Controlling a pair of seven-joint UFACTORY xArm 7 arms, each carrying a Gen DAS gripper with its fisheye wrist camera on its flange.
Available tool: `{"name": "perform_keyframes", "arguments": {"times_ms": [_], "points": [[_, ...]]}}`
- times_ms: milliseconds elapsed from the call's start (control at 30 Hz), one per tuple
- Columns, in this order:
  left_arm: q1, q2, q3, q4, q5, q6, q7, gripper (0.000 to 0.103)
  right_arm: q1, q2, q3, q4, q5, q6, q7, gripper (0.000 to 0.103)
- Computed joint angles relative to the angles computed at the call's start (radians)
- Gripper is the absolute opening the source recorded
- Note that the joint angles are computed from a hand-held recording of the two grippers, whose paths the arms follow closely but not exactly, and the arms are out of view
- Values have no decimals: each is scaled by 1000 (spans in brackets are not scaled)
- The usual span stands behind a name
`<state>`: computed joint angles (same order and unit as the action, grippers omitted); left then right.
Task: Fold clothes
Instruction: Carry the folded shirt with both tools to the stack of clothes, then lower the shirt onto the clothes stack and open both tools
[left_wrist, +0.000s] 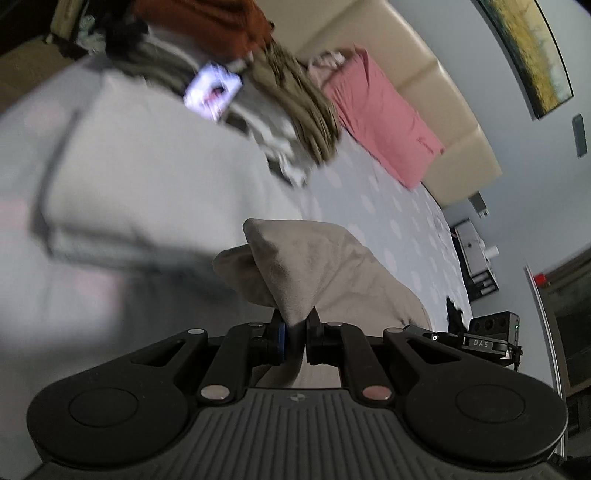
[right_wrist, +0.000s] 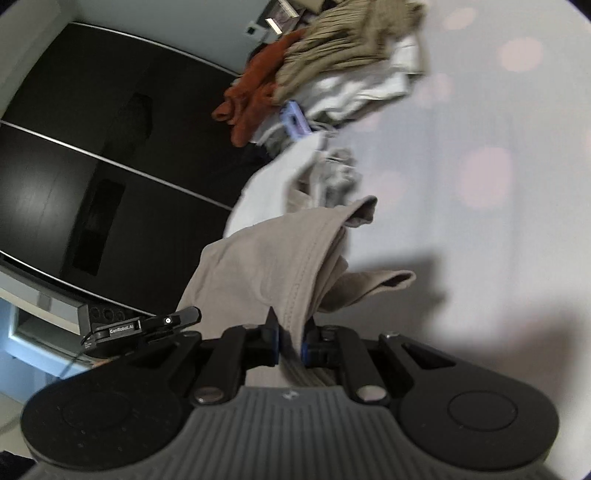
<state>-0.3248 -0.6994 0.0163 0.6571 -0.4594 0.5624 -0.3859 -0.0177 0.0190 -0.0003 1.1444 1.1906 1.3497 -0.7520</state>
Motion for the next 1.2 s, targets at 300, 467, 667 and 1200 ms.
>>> {"name": "perform_keyframes", "arguments": {"times_ms": [300,467,667,1200], "points": [[106,226,152,304,-13,148,190,8,82,330,143,489,12,-102,234,12],[181,326,141,349,-44,156,234,7,117,533,208,775,-88,-141,368,11],[250,379,137,325,-112,127,310,8,158,732,258,1020,-227,-141,492,11],[331,514,76,287,-150,31,397,14,176,926,354,1200,-425,-186,554,12]]}}
